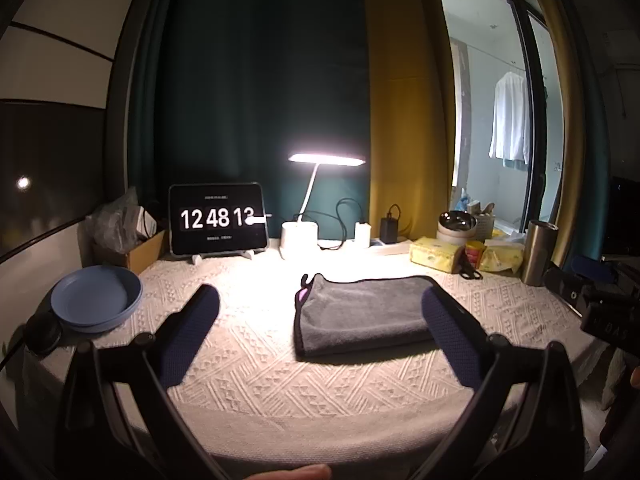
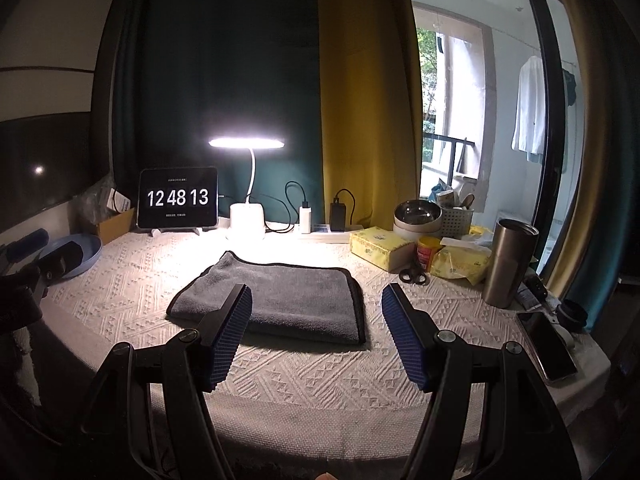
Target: Fold towel
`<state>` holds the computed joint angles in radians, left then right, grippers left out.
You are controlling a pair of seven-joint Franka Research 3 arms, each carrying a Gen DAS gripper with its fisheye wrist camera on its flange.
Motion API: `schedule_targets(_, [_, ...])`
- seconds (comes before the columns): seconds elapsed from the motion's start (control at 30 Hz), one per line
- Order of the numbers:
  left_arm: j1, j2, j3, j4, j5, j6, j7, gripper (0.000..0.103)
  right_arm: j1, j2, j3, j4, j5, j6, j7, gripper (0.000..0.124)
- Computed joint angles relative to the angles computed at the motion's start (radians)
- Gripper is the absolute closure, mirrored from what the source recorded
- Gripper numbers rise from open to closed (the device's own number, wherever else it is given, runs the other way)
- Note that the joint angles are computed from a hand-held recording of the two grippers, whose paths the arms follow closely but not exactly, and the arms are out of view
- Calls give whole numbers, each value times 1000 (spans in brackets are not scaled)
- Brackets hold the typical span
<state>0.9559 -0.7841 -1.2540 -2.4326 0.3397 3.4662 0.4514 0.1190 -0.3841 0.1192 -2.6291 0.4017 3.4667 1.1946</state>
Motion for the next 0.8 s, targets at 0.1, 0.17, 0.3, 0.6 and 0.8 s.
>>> schedule_targets(0.1, [-4, 6, 3, -1, 0, -2, 1, 1, -1, -1, 2, -1, 0, -1, 1, 53])
schedule_targets(0.17, [-8, 19, 6, 2, 4, -8, 4, 1, -1, -1, 1, -1, 0, -2, 2, 53])
schedule_targets(0.3, [-7, 32, 5, 12, 6, -24, 8, 1, -2, -1, 3, 1, -6, -8, -1, 53])
schedule_targets(0.6, [-1, 38, -2, 19, 11, -29, 1, 1, -8, 10, 7, 10, -3, -8, -1, 53])
schedule_targets(0.8, [7, 41, -8, 23, 14, -31, -6, 1, -5, 13, 3, 14, -4, -9, -1, 53])
